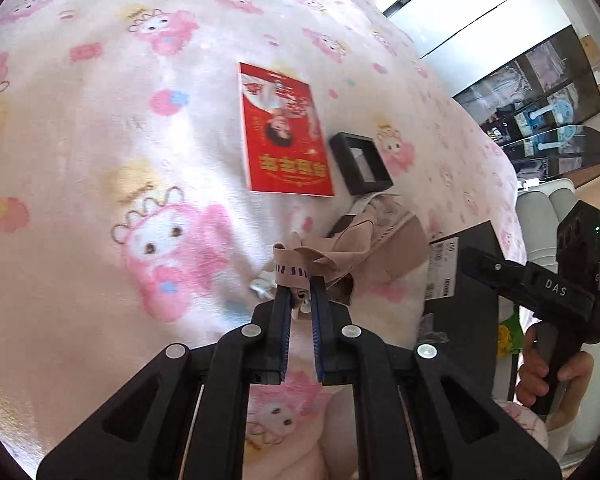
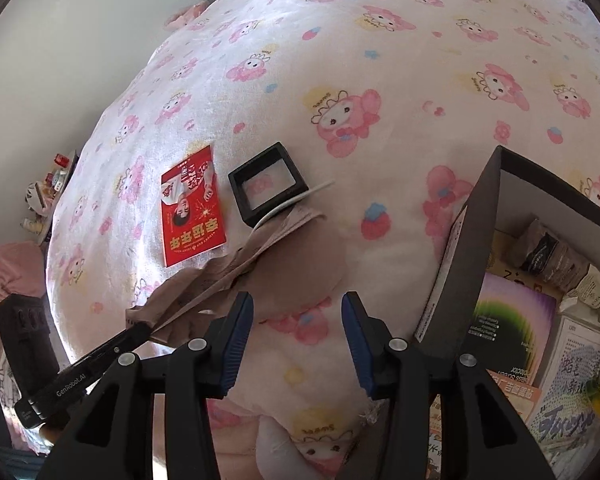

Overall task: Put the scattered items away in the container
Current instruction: 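Grasp the beige fabric strap with the left tool and lift it, then carry the beige fabric strap with the left tool over the box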

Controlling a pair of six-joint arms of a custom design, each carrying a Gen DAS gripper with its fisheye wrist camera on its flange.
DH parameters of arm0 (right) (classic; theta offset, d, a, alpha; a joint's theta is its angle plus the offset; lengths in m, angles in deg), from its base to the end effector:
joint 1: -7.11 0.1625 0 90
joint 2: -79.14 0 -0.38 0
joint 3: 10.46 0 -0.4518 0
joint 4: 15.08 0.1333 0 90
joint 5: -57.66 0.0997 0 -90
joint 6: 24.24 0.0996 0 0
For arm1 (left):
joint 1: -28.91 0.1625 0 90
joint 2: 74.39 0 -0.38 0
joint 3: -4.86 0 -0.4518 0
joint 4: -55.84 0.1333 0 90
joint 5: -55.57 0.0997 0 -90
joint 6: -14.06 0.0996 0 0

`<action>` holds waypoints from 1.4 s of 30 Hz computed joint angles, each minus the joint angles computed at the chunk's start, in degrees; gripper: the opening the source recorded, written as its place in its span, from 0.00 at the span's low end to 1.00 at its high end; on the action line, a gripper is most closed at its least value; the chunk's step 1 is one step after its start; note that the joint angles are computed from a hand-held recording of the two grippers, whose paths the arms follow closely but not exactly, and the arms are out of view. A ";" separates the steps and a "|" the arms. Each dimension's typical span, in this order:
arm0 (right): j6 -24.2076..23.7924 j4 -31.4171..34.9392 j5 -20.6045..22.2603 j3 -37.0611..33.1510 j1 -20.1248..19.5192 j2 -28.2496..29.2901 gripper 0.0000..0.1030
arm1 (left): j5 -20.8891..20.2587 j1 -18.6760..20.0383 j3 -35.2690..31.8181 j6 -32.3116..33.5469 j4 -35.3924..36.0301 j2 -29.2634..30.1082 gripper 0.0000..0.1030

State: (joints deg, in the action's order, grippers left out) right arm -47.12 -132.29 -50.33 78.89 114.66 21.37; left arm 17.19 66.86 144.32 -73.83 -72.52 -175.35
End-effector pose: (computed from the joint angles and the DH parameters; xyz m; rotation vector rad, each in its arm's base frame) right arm 0.3027 -0.6172 0.1453 0.9935 -2.6486 -0.1286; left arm -0.1704 -0.4009 0.1922 -0.7943 2.4611 -1.1740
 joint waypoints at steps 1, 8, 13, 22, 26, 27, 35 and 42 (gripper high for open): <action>-0.05 -0.63 -0.78 -0.13 0.25 0.41 0.44 | -0.46 0.58 0.08 -0.33 0.36 -0.34 0.09; -0.16 0.59 -0.61 -3.36 1.68 3.27 0.48 | -1.81 3.52 -0.47 1.75 -2.97 1.78 0.40; -1.16 4.42 -0.58 -8.36 2.28 8.47 0.53 | -2.02 5.81 0.15 1.86 -4.94 1.52 0.46; 1.84 14.13 -0.28 -12.49 0.20 13.75 0.09 | -2.64 6.18 0.00 9.32 -12.18 3.11 0.06; -0.27 12.04 8.76 -8.69 -0.44 7.61 0.04 | -1.62 3.15 -2.40 14.80 -14.12 4.12 0.06; -0.51 10.99 10.07 -7.46 -0.43 5.92 0.04 | -1.19 2.31 -3.62 15.89 -13.83 4.82 0.06; -3.57 5.45 18.21 -0.33 -2.00 -9.17 0.03 | 0.04 -2.43 -17.54 29.66 -13.55 16.88 0.06; -4.38 4.52 15.89 2.74 -3.94 -15.55 0.04 | 1.55 -3.68 -21.00 25.05 -8.93 19.50 0.06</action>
State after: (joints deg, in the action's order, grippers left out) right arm -51.49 -127.77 -34.44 81.64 110.72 5.82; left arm 18.74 63.18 123.32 -48.78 -81.45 -155.84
